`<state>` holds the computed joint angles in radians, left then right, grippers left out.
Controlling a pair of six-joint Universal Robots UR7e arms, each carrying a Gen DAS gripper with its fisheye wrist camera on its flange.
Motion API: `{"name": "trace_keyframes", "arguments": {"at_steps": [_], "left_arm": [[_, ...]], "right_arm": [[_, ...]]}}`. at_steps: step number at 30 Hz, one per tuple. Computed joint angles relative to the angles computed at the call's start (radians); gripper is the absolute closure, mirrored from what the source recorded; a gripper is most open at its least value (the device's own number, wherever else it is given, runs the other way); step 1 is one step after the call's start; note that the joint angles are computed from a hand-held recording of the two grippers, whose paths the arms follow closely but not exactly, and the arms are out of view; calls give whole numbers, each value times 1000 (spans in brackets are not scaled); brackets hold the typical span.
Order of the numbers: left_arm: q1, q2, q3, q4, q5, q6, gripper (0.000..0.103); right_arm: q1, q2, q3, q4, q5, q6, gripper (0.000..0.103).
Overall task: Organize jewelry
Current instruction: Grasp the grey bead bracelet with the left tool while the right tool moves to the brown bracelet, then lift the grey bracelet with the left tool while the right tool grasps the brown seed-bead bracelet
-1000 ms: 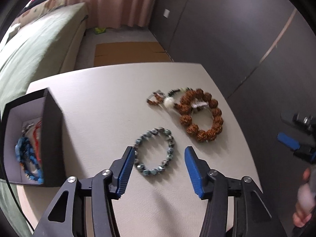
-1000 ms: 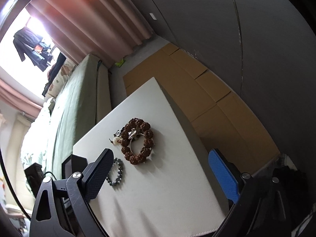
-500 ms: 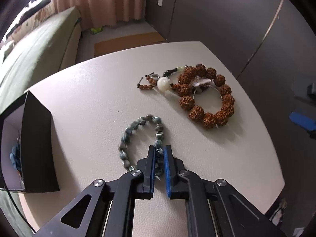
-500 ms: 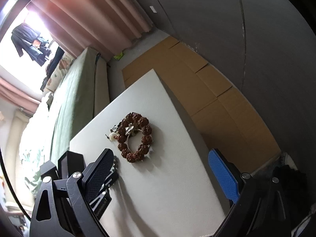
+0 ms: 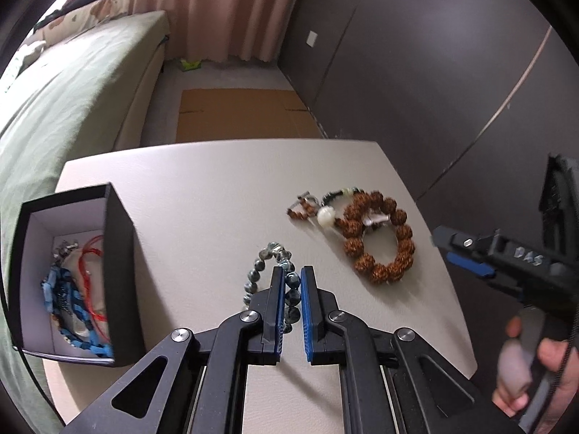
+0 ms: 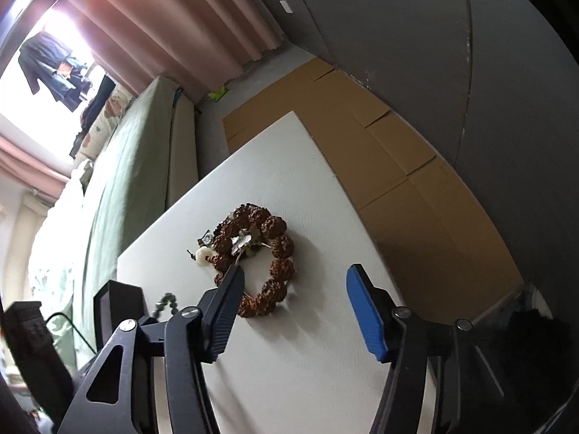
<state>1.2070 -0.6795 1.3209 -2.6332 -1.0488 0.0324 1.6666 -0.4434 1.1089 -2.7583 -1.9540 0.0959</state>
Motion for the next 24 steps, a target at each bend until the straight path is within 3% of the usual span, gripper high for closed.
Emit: {"name": "trace_keyframes", "arguments": {"at_steps": [9, 12, 13, 14, 18, 24], "left_arm": [[13, -28, 13, -27, -12, -14, 95], [14, -35, 17, -29, -15, -21, 95], [13, -37, 20, -33, -15, -22, 95], [12, -39, 23, -36, -16, -22, 95], [10, -57, 45, -60, -30, -23, 95], [6, -99, 87, -103, -39, -40, 95]], "right_arm": [[32, 139, -183, 75, -153, -56, 48], [45, 171, -217, 75, -204, -90, 61], [45, 173, -224, 97, -203, -88, 78], [45, 173, -224, 100, -206, -86, 82], [45, 132, -153, 7, -171, -105, 83], [47, 41, -15, -113, -30, -115, 83]]}}
